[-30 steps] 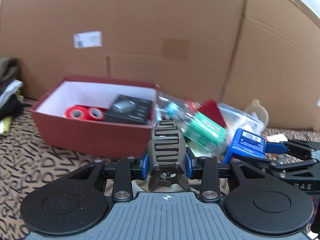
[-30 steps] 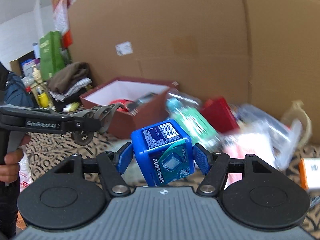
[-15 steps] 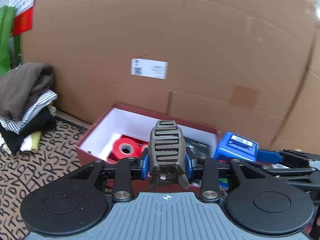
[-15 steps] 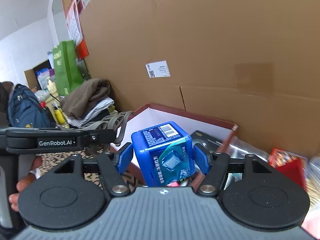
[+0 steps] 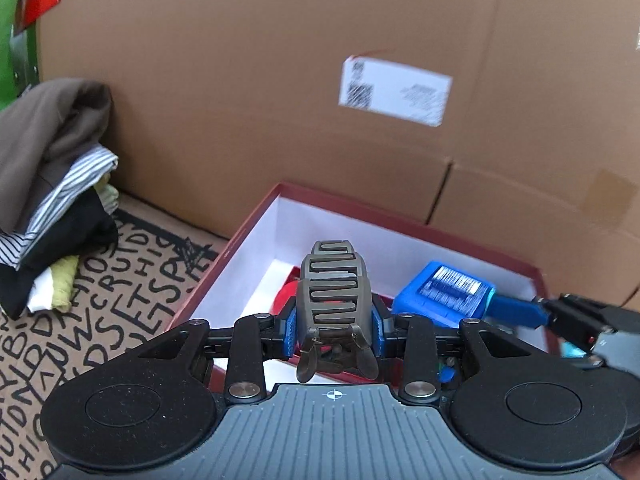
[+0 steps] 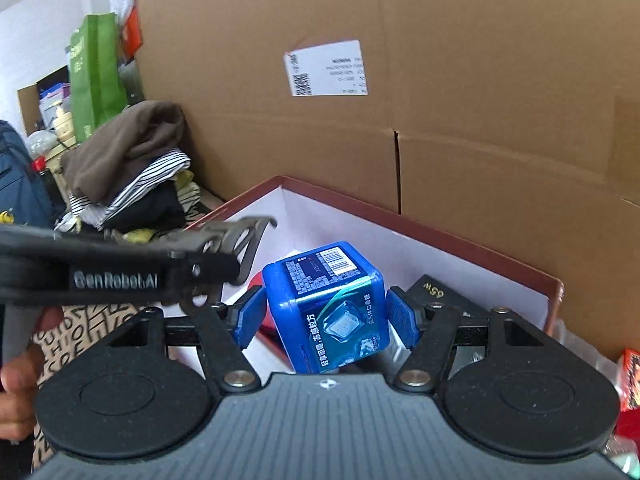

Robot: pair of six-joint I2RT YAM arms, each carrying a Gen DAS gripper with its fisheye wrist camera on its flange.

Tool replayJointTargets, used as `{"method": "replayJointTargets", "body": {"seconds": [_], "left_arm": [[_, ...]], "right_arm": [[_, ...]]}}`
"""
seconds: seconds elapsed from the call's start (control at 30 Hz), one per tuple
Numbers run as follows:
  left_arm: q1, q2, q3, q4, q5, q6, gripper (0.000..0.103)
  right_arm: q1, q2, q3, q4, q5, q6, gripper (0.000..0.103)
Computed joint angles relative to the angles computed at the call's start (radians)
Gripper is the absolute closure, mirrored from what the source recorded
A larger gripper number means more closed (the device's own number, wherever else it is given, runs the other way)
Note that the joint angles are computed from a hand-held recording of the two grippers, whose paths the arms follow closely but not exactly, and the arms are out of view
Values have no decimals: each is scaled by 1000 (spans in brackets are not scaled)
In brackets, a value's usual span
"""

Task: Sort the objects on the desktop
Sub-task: 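Lower both objects into the red-brown box and open both tools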

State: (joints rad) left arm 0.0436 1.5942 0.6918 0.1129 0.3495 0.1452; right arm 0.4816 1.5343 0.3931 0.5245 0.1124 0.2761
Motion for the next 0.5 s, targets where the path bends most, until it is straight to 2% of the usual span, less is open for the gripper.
{"method": "replayJointTargets", "body": {"seconds": [0.2,0.23,0.27,0.3,0.33,0.37,0.4,0.43,0.5], "left_arm": [[15,89,51,13,32,1,66],[17,93,51,20,35,2,51],[17,93,47,33,34,3,50],[17,94,43,45,32,3,37],[16,89,33,65,26,1,16],[14,78,13,95,15,-7,7],[12,63,-14,137,0,-17,0],[11,46,-45,184,-14,-22,0],[12,20,-69,200,-16,-10,0]], "right_arm": [[-3,93,56,14,7,-26,32],[-3,105,60,23,11,-29,32],[-4,119,69,31,15,-32,32],[-4,133,77,40,20,-36,31],[-4,131,75,43,23,-34,31],[-4,129,73,47,26,-32,30],[-3,123,59,74,23,-42,22],[6,126,61,88,45,-54,13],[21,119,37,140,94,-91,10]]}}
